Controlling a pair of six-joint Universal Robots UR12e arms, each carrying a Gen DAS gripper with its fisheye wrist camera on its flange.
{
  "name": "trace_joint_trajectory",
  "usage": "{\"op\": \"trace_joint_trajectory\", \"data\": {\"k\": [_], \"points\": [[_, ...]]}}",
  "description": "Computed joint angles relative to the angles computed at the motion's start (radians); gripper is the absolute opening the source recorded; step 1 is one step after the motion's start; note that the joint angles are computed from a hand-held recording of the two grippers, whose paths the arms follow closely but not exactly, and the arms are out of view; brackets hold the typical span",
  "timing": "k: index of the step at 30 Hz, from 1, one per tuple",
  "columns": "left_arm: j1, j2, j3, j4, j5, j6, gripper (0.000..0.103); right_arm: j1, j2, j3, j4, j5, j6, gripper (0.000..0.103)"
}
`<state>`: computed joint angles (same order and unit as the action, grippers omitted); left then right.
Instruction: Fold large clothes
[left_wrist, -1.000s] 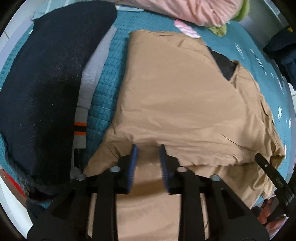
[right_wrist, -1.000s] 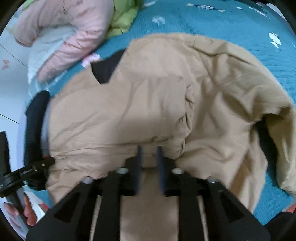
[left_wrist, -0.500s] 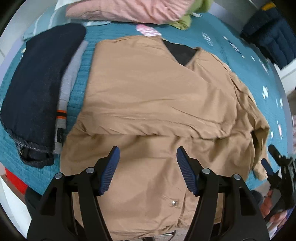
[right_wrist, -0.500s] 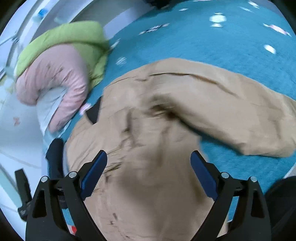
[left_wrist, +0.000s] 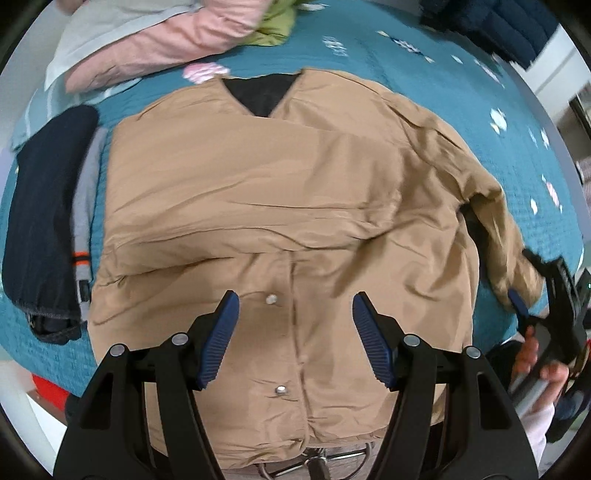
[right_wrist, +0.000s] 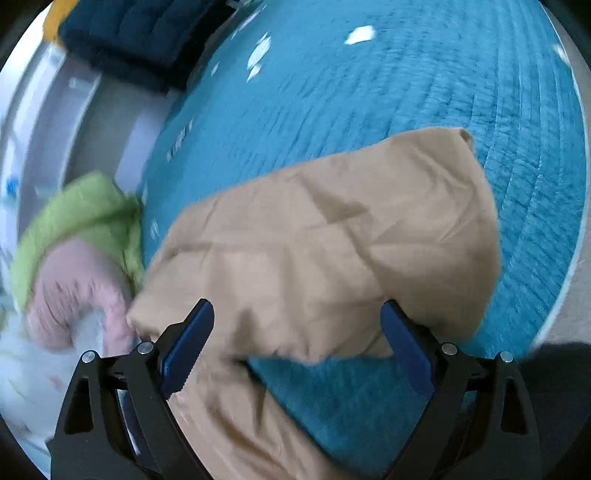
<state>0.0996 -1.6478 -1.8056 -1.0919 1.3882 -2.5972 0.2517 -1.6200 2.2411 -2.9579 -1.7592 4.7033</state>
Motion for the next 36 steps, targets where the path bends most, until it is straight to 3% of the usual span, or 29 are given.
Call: {"op": "trace_joint_trajectory", "data": {"k": [3, 5, 7, 10, 12, 16, 18, 23, 27, 29, 30, 31, 32, 34, 36], "points": [[-0.021, -0.006, -0.001, -0.003, 0.024, 0.001, 0.065, -0.01, 0.006, 0.008, -0.017, -0.024, 0.0, 0.07], [-0.029, -0.011, 0.002, -0.017, 0.026, -0.002, 0.065, -0.019, 0.004, -0.011, 0.058, -0.039, -0.036, 0.053], [-0.04, -0.017, 0.004, -0.019, 0.041, -0.007, 0.065, -0.038, 0.008, -0.019, 0.104, -0.023, -0.039, 0.028], [-0.056, -0.025, 0.003, -0.011, 0.06, -0.008, 0.065, -0.055, 0.009, 0.001, 0.042, -0.003, -0.01, 0.011], [-0.065, -0.027, 0.002, -0.012, 0.067, -0.005, 0.065, -0.056, 0.006, -0.007, 0.055, -0.016, -0.027, 0.005], [-0.083, -0.032, 0.0, 0.001, 0.083, 0.006, 0.065, -0.037, -0.011, -0.053, 0.137, -0.141, -0.144, 0.004], [-0.095, -0.038, 0.004, 0.017, 0.088, 0.011, 0.065, -0.043, -0.01, -0.067, 0.135, -0.18, -0.19, 0.004], [-0.128, -0.072, 0.046, 0.012, 0.062, -0.019, 0.065, -0.106, -0.028, -0.084, 0.093, -0.236, -0.305, 0.001], [-0.167, -0.099, 0.07, 0.05, 0.058, -0.022, 0.065, -0.16, -0.024, -0.08, 0.037, -0.209, -0.344, 0.001], [-0.189, -0.116, 0.082, 0.064, 0.06, -0.024, 0.065, -0.174, -0.024, -0.076, 0.12, -0.172, -0.299, 0.004], [-0.198, -0.124, 0.088, 0.061, 0.062, -0.026, 0.065, -0.184, -0.029, -0.068, 0.177, -0.131, -0.238, 0.017], [-0.205, -0.129, 0.092, 0.053, 0.061, -0.027, 0.065, -0.201, -0.037, -0.047, 0.193, -0.067, -0.139, 0.039], [-0.211, -0.133, 0.094, 0.046, 0.061, -0.025, 0.065, -0.224, -0.055, -0.009, 0.167, -0.004, -0.034, 0.047], [-0.222, -0.137, 0.092, 0.041, 0.07, -0.015, 0.065, -0.236, -0.076, 0.033, 0.128, 0.017, 0.099, 0.048], [-0.234, -0.14, 0.085, 0.048, 0.084, -0.002, 0.065, -0.239, -0.089, 0.021, 0.221, 0.047, 0.08, 0.048]]}}
